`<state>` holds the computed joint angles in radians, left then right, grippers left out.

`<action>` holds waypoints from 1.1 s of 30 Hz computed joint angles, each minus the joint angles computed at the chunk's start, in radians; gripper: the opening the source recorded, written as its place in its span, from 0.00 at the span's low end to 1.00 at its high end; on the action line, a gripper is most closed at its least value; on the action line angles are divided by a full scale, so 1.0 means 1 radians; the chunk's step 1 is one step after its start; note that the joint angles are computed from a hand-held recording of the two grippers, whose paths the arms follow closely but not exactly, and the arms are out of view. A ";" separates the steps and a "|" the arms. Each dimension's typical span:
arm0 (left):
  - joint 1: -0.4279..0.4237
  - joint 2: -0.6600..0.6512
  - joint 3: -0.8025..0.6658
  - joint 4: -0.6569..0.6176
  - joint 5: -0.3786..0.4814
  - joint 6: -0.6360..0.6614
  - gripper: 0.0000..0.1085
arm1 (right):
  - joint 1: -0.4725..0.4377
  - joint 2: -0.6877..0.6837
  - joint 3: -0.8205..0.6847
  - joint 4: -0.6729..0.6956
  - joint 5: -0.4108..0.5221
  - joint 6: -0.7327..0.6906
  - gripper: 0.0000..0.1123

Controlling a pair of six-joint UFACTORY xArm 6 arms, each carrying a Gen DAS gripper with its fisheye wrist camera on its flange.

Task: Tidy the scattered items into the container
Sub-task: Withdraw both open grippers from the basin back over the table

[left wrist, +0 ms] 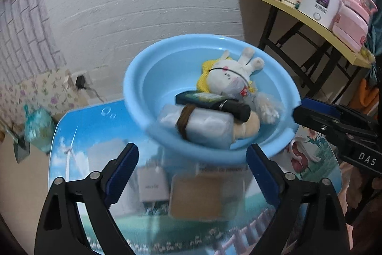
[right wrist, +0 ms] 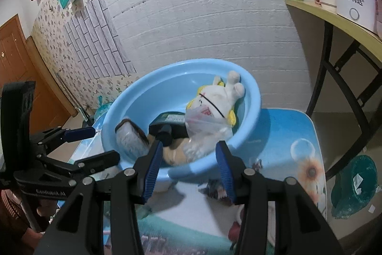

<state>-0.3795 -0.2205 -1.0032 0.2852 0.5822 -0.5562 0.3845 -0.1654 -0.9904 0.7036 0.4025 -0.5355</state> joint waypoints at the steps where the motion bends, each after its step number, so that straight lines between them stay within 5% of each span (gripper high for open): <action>1: 0.002 -0.017 0.017 0.002 0.002 -0.014 0.86 | 0.001 -0.011 0.012 -0.011 -0.002 0.013 0.41; 29: 0.058 -0.249 0.289 0.045 0.066 -0.143 0.86 | -0.079 -0.181 0.270 -0.228 0.000 0.234 0.41; 33: 0.082 -0.267 0.312 0.045 0.070 -0.156 0.86 | -0.082 -0.179 0.282 -0.264 -0.009 0.260 0.60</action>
<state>-0.2976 -0.4879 -0.6916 0.3298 0.6518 -0.7126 0.3022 -0.3447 -0.7081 0.4396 0.3930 -0.2754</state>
